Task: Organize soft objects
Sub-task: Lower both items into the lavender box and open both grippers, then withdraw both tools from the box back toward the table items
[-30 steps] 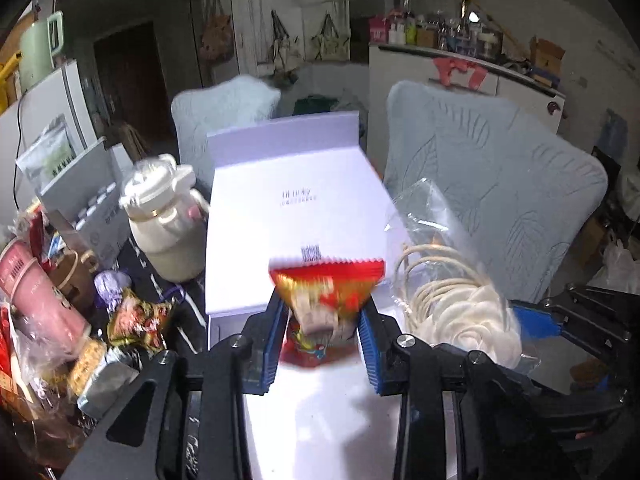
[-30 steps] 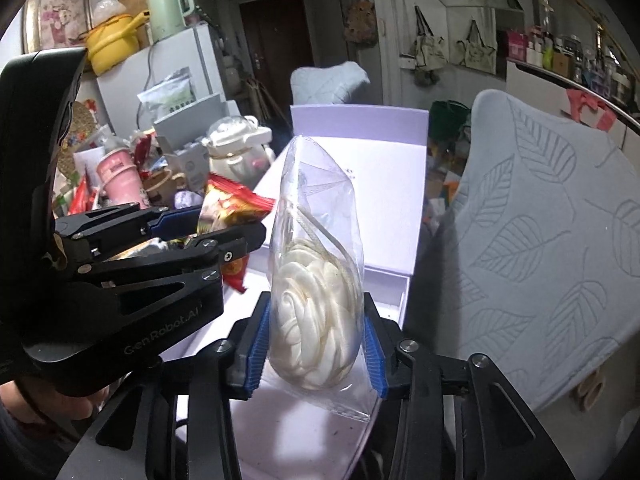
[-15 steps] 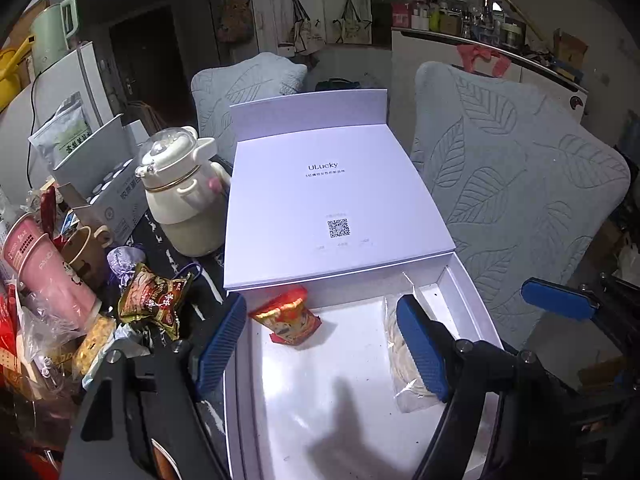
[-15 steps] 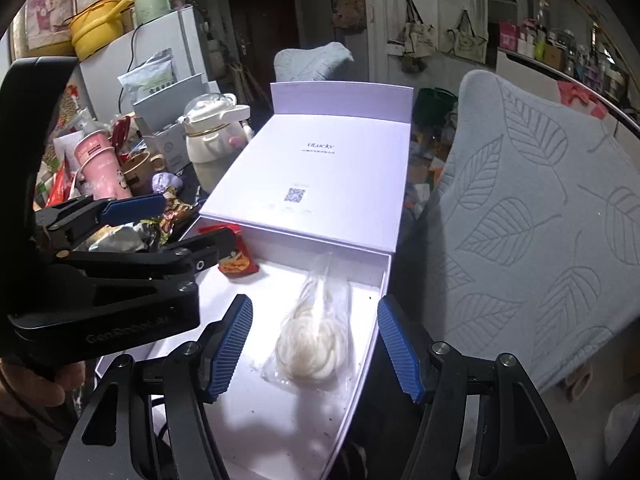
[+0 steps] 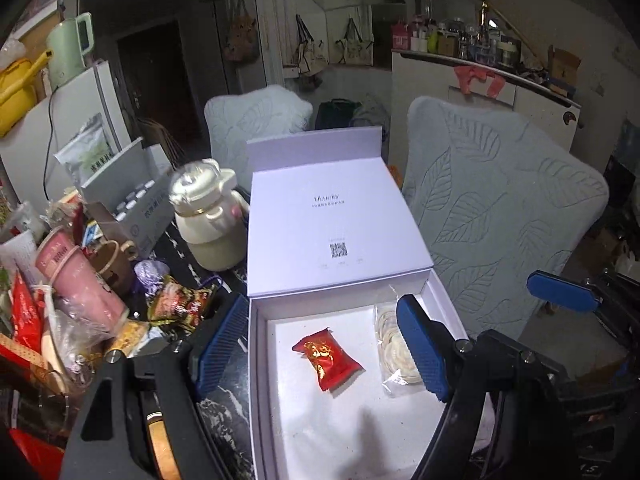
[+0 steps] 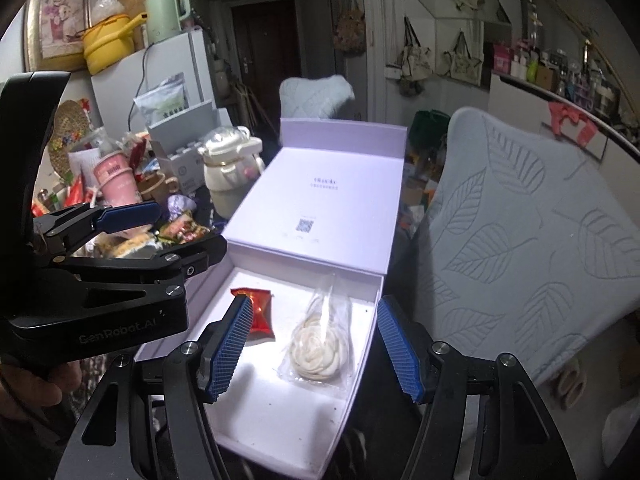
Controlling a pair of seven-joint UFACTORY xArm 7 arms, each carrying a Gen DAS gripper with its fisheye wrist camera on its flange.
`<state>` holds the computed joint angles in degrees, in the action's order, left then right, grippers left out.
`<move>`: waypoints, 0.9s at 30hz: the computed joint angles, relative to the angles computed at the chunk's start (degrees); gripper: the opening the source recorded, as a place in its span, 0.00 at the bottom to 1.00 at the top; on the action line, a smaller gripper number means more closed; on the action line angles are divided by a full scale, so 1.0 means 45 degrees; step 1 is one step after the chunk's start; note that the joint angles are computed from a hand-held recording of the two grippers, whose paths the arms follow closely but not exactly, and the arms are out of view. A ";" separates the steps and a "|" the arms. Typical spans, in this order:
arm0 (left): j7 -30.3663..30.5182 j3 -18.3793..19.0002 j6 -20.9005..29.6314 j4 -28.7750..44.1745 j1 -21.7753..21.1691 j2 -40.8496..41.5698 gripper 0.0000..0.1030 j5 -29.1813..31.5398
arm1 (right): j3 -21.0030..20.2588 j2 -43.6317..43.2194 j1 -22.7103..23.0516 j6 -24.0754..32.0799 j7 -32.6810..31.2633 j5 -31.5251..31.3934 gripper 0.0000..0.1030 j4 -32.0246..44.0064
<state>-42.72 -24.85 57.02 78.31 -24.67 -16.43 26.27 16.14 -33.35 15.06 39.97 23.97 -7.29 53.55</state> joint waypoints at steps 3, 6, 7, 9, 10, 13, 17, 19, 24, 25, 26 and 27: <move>-0.0058 -0.0122 0.0195 0.0116 -0.0015 -0.0415 0.75 0.0026 | 0.0153 -0.0474 -0.0029 0.0305 0.0132 -0.0119 0.63 0.0130; -0.0092 -0.0352 0.0482 0.0298 0.0083 -0.0832 0.75 0.0025 | 0.0299 -0.0901 -0.0028 0.0580 0.0240 -0.0143 0.63 0.0289; -0.0087 -0.0440 0.0566 0.0353 0.0128 -0.0982 0.75 0.0014 | 0.0375 -0.1087 -0.0043 0.0682 0.0284 -0.0176 0.63 0.0345; -0.0060 -0.0656 0.0728 0.0441 0.0247 -0.1319 0.75 0.0008 | 0.0507 -0.1430 -0.0050 0.0865 0.0318 -0.0221 0.63 0.0454; -0.0055 -0.0760 0.0797 0.0449 0.0313 -0.1523 0.75 -0.0007 | 0.0582 -0.1601 -0.0054 0.0974 0.0331 -0.0237 0.63 0.0525; 0.0056 -0.1029 0.0978 0.0502 0.0562 -0.2103 0.75 -0.0196 | 0.0818 -0.2099 -0.0060 0.1310 0.0397 -0.0234 0.63 0.0749; 0.0345 -0.1366 0.1220 0.0538 0.0939 -0.2901 0.75 -0.0587 | 0.1008 -0.2716 0.0019 0.1509 0.0472 -0.0056 0.63 0.0836; 0.0496 -0.1472 0.1274 0.0491 0.1132 -0.3292 0.75 -0.0887 | 0.1113 -0.2913 0.0013 0.1661 0.0532 0.0057 0.63 0.0936; 0.0796 -0.1873 0.1456 0.0405 0.1701 -0.4308 0.75 -0.1550 | 0.1496 -0.3553 -0.0068 0.2022 0.0724 0.0147 0.72 0.1033; 0.0896 -0.1975 0.1561 0.0443 0.1817 -0.4464 0.75 -0.1693 | 0.1541 -0.3704 -0.0075 0.2085 0.0770 0.0180 0.72 0.1007; 0.0979 -0.2042 0.1630 0.0443 0.1902 -0.4631 0.75 -0.1874 | 0.1580 -0.3831 -0.0086 0.2166 0.0802 0.0210 0.72 0.1011; 0.1047 -0.2106 0.1705 0.0435 0.1967 -0.4796 0.75 -0.2082 | 0.1635 -0.4035 -0.0079 0.2308 0.0856 0.0250 0.73 0.0996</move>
